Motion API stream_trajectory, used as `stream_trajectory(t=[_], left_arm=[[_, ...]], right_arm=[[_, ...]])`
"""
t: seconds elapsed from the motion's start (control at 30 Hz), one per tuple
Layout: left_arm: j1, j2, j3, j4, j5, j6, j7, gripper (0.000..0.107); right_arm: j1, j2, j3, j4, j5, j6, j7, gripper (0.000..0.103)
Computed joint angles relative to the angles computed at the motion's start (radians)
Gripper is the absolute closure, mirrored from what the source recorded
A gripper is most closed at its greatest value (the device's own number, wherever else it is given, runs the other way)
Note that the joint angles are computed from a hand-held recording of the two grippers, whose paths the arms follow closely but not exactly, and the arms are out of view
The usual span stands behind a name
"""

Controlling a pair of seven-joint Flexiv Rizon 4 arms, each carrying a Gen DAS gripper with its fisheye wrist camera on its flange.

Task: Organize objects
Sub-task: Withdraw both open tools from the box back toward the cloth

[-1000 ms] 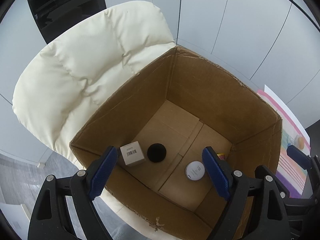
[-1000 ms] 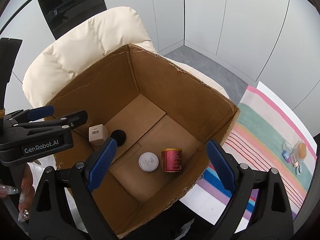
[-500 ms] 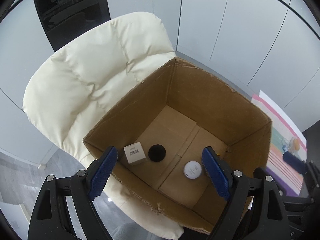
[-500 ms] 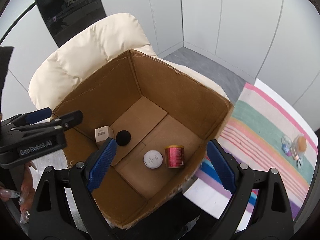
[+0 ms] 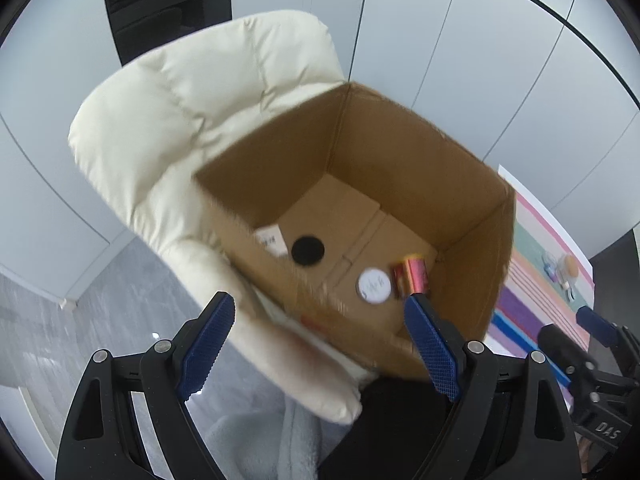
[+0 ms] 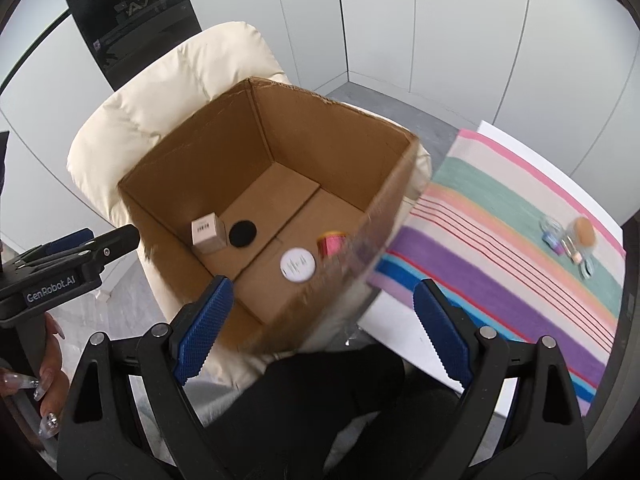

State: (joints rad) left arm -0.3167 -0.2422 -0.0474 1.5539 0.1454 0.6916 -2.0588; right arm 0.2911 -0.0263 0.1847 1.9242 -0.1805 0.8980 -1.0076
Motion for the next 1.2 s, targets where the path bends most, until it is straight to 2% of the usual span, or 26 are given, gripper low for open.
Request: stream_trajectory(t=[0.23, 0.57, 0.83, 1.2], left_arm=[[-0.015, 0.077, -0.019, 0.082, 0.003, -0.001, 0.017, 0.019], [-0.053, 0.061, -0.048, -0.001, 0.074, -0.055, 0.021, 0.019], [-0.113, -0.008, -0.067, -0.108, 0.094, -0.089, 0.052, 0.019], [-0.236, -0.167, -0.084, -0.306, 0.060, -0.122, 0.150, 0.019]], right_arm=[[-0.001, 0.141, 0.035, 0.138, 0.021, 0.032, 0.055, 0.010], [-0.017, 0.210, 0.026, 0.206, 0.033, 0.047, 0.078, 0.010], [-0.071, 0.295, 0.013, 0.274, 0.016, 0.044, 0.114, 0.010], [-0.195, 0.452, -0.019, 0.377, -0.011, -0.036, 0.175, 0.010]])
